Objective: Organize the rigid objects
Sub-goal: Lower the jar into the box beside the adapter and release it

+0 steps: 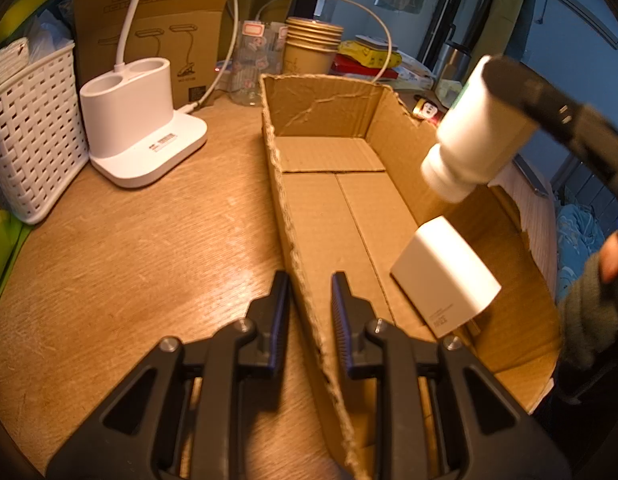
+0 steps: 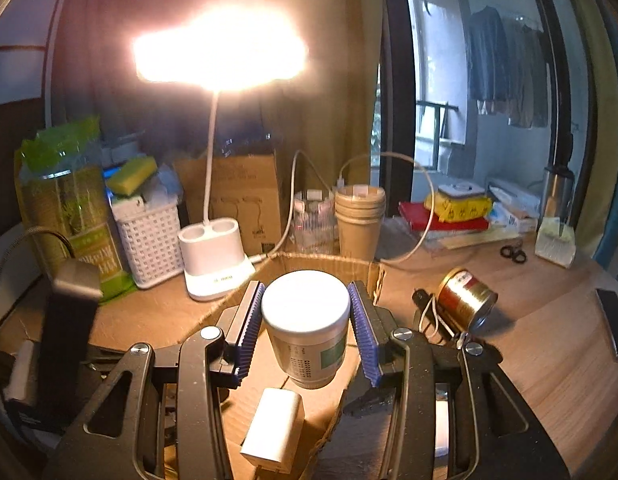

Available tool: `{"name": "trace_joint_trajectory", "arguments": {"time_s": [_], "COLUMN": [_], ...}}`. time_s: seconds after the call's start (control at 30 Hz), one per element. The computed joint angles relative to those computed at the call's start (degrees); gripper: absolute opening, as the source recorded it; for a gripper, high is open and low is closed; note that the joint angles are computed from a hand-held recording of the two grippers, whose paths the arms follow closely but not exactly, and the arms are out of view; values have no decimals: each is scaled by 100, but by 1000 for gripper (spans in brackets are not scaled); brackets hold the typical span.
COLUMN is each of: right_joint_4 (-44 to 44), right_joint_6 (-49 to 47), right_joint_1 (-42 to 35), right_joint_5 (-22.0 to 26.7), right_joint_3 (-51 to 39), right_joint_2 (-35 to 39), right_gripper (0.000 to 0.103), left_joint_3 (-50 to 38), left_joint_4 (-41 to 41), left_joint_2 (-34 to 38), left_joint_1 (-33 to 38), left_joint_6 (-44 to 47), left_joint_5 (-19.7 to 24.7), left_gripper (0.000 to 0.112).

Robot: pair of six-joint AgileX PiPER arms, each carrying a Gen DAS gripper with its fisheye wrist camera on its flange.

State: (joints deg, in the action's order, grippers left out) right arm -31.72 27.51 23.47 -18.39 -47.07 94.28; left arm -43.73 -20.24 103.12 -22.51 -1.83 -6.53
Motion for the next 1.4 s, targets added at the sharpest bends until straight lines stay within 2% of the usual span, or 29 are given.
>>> {"name": "trace_joint_trajectory", "arguments": {"time_s": [0.23,0.6,0.9,1.17,1.4], "right_joint_4": [-20,625,633,426,786], "right_joint_6": [60,-585,-582,-378,-640], "right_joint_1": [1,67,42,-137,-470], "right_joint_5": [109,446,383,132,3], "right_joint_3": [-93,-175,-45,211,491], "right_joint_2": [263,524,443,103,-289], "right_gripper": [46,46,46,46,47], "left_joint_3": [-1,-12,-13,-14,-13], "left_joint_4": [-10,-258,-347,-363,-408], "left_joint_2": [-2,-3,-10,-10,-12], "left_joint_1": [0,-28,-39,-41,-45], "left_joint_6": [11,241,323,337,379], "left_joint_5": [2,8,12,13,13], "left_gripper": [23,23,23,23,23]}}
